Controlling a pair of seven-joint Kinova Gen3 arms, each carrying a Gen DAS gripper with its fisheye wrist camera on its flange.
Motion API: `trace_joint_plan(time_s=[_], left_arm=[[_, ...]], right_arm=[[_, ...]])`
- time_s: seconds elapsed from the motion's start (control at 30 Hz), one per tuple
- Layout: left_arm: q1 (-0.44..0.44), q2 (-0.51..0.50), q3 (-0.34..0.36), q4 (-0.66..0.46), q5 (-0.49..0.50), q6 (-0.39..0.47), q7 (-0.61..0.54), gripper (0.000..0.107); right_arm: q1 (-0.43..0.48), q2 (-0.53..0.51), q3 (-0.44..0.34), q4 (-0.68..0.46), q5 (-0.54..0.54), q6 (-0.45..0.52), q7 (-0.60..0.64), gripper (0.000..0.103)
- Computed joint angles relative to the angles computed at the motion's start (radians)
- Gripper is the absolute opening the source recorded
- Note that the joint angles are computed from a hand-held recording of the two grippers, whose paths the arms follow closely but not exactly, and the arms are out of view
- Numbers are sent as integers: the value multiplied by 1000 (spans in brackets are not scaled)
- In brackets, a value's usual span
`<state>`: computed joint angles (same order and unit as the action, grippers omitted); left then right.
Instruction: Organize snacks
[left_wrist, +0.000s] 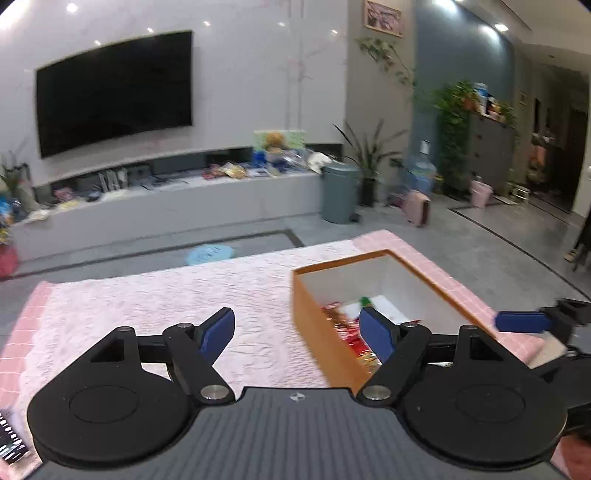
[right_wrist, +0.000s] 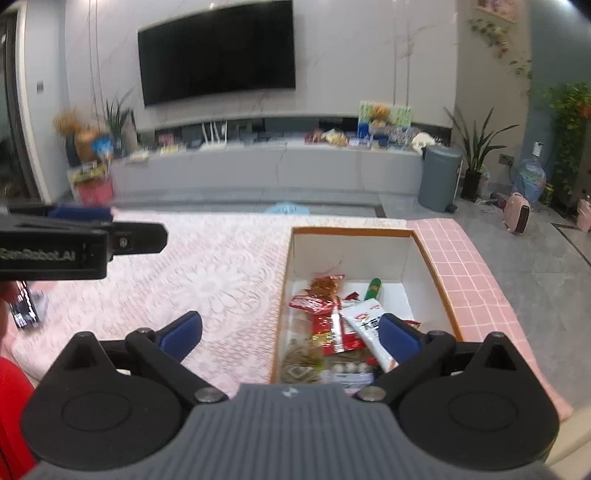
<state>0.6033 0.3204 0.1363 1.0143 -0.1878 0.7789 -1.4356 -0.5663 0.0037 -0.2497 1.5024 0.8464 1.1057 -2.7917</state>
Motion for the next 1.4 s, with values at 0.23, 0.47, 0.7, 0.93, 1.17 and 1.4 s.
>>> trace_joint_plan(time_s=[0.23, 0.47, 0.7, 0.93, 1.17, 1.4], left_arm=[[126, -104, -114, 239, -230, -150, 270, 95], [19, -125, 12, 310, -178, -137, 261, 95], [29, -97, 18, 309, -197, -93, 289, 95], [16, -73, 32, 313, -128, -47, 248, 95], [18, -54, 26, 295, -88, 8, 216, 95], [29, -53, 21, 284, -100, 28, 229, 95]], right_arm=[[-124, 11, -80, 96, 230, 183, -285, 100], [-248, 79, -90, 151, 337, 385, -478, 100], [-275, 87, -54, 220, 341, 337, -505, 100], [-256, 69, -51, 269, 334, 282, -576, 100], [-246, 75, -48, 275, 323, 264, -610, 100], [-244, 71, -53, 291, 331, 259, -636, 100]])
